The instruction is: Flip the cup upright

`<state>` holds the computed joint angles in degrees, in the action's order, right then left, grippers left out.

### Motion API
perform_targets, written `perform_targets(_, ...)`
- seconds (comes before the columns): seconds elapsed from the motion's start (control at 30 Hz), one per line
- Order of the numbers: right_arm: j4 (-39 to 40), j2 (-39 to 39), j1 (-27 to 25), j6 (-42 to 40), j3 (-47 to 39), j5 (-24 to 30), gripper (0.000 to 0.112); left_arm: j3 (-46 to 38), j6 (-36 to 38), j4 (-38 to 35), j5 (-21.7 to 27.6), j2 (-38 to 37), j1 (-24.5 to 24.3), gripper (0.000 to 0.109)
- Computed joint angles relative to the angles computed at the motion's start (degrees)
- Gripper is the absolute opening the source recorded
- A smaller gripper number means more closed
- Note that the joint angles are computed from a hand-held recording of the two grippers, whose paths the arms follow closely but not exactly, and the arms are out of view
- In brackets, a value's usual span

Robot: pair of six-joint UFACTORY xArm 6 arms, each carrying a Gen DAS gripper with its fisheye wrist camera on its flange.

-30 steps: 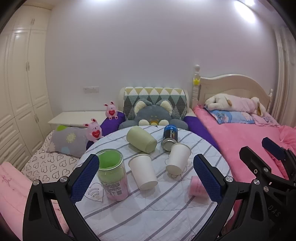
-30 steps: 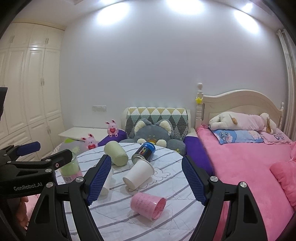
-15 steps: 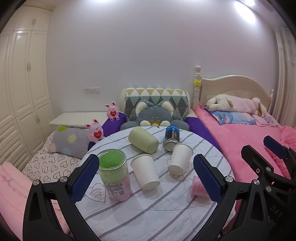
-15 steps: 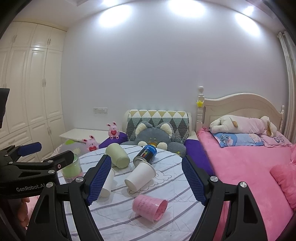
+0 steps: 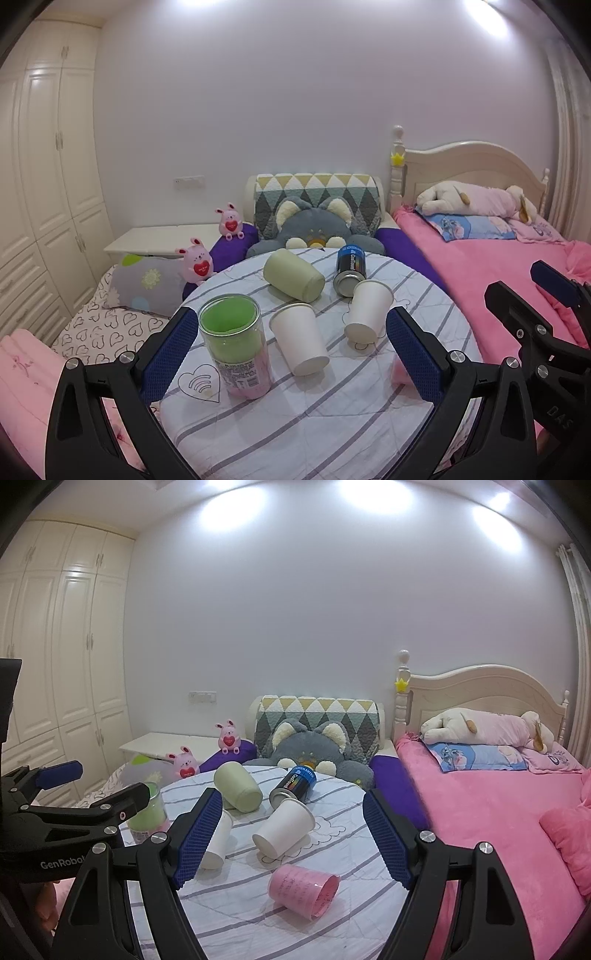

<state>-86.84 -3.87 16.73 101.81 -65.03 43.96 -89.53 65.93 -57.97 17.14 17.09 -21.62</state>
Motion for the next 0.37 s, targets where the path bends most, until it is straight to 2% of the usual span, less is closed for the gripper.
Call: perform_targets(0.37,0.3,0.9,0.3,-0.1,-0.5,-0.1,0.08,-0.5,-1.0,0.3,0.6,0.7,0.3,0.103)
